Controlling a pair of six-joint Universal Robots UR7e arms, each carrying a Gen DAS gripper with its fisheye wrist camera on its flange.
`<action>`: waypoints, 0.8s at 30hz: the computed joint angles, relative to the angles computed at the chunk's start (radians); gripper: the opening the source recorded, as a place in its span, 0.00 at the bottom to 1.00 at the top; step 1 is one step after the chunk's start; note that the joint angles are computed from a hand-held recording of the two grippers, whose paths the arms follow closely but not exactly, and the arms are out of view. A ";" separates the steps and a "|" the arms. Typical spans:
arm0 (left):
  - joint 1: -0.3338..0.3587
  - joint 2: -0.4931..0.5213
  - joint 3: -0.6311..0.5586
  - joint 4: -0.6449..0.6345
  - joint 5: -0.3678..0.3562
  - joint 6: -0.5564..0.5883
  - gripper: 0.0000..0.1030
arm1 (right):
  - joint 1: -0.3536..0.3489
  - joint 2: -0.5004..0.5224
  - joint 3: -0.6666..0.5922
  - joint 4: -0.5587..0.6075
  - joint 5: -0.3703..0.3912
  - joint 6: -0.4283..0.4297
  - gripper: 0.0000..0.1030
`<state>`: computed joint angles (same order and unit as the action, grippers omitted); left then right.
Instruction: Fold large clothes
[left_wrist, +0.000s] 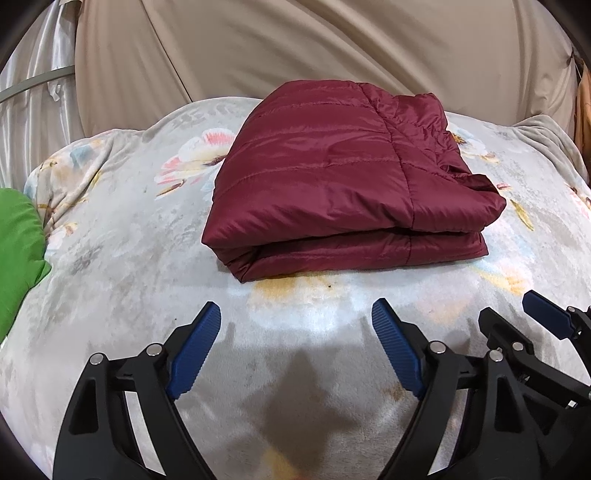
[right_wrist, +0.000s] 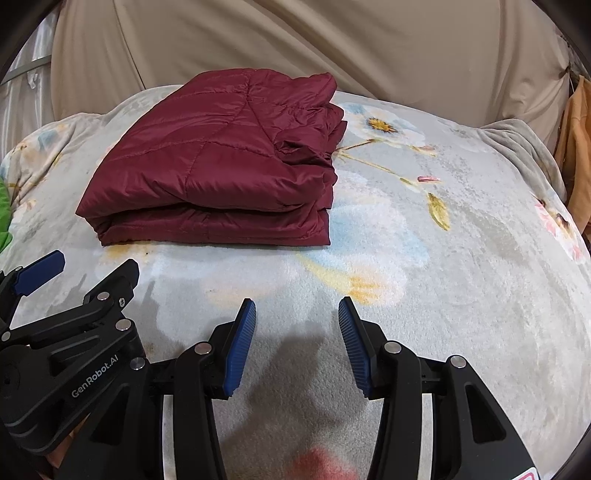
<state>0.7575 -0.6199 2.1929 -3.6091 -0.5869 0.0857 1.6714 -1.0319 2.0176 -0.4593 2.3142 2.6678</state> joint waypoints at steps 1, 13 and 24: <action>0.000 0.000 0.000 0.000 -0.001 0.000 0.79 | -0.002 -0.001 -0.001 0.003 -0.004 0.000 0.45; -0.009 0.015 0.001 -0.037 0.020 0.023 0.79 | 0.002 0.001 0.000 -0.003 0.005 0.010 0.45; -0.011 0.013 -0.001 -0.017 0.019 0.010 0.77 | 0.013 0.013 -0.007 -0.011 0.036 0.012 0.45</action>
